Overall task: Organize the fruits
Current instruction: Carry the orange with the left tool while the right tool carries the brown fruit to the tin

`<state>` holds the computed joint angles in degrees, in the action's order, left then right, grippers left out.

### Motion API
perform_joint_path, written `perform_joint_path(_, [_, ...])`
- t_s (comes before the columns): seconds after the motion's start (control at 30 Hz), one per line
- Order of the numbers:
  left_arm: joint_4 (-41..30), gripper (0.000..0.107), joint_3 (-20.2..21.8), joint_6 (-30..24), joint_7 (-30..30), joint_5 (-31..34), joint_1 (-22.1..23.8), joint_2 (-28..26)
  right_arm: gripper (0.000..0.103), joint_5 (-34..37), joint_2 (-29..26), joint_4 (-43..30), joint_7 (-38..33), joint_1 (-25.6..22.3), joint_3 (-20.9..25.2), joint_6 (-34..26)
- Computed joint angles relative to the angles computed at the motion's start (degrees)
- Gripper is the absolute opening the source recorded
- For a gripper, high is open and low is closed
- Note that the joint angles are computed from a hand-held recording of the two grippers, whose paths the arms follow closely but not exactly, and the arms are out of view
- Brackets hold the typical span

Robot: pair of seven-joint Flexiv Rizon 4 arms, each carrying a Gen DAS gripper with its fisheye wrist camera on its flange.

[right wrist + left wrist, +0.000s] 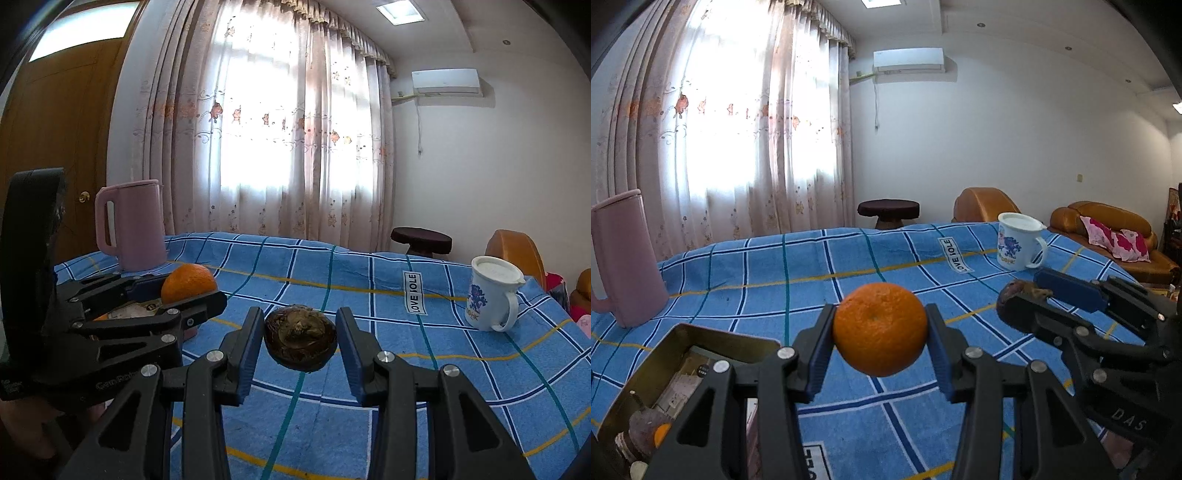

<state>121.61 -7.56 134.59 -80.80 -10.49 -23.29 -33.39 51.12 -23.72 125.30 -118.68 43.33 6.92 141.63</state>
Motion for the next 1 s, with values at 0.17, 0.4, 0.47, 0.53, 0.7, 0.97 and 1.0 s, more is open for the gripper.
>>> perform_joint_path(0.17, [1.6, 0.049, -0.3, 0.4, -1.2, 1.4, 1.0, 0.9, 0.042, 1.1, -0.1, -0.8, -1.7, 1.2, 0.1, -0.3])
perform_joint_path(0.4, [4.3, 0.049, -0.4, 0.6, -3.1, 3.7, 3.0, 2.5, 0.042, 1.2, -0.4, -1.9, -2.7, 2.3, 0.7, -1.3])
perform_joint_path(0.47, [5.2, 0.049, -0.4, 0.7, -4.0, 4.3, 3.7, 3.1, 0.042, 1.2, -0.4, -2.2, -2.7, 2.6, 0.9, -1.8])
perform_joint_path(0.53, [6.4, 0.049, -0.4, 0.9, -5.0, 5.3, 4.7, 3.8, 0.042, 1.6, -0.3, -2.7, -3.6, 3.5, 0.7, -2.3])
perform_joint_path(0.7, [9.4, 0.049, 0.2, 1.5, -7.1, 6.6, 6.7, 6.1, 0.042, 2.0, -0.4, -4.2, -5.7, 5.0, 0.6, -3.3])
perform_joint_path(0.97, [13.4, 0.049, 1.9, 3.2, -9.2, 6.8, 8.9, 8.9, 0.042, 1.9, -0.7, -6.5, -8.1, 7.0, 0.8, -4.9])
perform_joint_path(1.0, [13.8, 0.049, 2.0, 3.3, -9.5, 7.0, 9.4, 9.2, 0.042, 1.8, -0.7, -6.6, -8.2, 7.2, 0.8, -5.0])
